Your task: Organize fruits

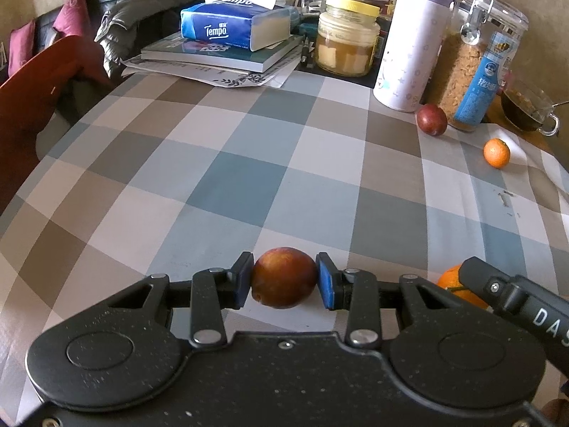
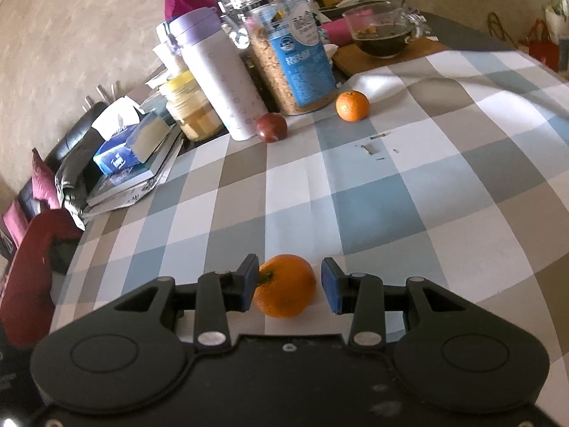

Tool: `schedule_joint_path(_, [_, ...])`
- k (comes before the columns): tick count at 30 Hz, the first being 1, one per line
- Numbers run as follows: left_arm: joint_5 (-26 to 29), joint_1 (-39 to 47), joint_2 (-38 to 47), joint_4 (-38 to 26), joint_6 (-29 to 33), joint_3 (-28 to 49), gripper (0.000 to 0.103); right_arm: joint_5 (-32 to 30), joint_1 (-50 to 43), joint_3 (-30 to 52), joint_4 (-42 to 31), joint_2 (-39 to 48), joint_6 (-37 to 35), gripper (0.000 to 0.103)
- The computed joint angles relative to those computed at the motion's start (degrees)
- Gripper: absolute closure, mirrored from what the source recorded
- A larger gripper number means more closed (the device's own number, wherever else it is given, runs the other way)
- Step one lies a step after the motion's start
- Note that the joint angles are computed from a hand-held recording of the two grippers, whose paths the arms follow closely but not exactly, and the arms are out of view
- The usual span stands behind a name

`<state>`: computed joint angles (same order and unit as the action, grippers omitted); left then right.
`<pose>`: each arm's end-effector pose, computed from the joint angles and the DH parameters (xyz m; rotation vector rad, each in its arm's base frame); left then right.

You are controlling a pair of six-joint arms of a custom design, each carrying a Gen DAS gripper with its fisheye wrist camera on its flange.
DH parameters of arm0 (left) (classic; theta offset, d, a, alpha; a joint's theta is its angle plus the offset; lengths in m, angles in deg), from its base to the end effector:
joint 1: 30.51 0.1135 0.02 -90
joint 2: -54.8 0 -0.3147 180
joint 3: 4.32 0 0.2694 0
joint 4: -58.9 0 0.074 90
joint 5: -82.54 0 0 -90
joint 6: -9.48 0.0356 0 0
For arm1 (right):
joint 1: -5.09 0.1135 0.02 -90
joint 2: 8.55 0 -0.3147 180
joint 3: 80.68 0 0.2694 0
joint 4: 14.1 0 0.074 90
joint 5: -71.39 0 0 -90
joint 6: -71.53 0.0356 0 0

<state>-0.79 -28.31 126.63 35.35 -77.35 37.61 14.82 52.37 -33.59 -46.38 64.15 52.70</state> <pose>0.2205 0.0043 0.1904 0.0692 2.4968 -0.1067 0.1667 0.1516 0.2097 0.6874 2.2648 0.2207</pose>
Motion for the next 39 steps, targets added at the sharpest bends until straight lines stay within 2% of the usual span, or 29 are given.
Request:
schedule_joint_path(15, [-2.56,-1.59,-0.31,1.48,0.8,-1.02,0.057,-1.16,0.58,1.42,0.71,2.92,-2.4,0.061])
schedule_joint_path(23, [-2.34,-1.41,-0.5,1.29,1.19,-0.98,0.057,-4.98,-1.55,1.02,0.5,0.89,-3.78,0.064])
schedule_joint_path(31, [-3.69,-2.24,-1.27,1.69,1.26,-1.23,0.057,-1.94,-2.02,1.77,-5.04,0.01,0.73,0.065])
schedule_joint_path(39, [-3.86,-2.35,-1.49,1.9,0.95,-1.16,0.057,-2.2,-4.73,0.62,-6.29,-1.9,3.93,0.065])
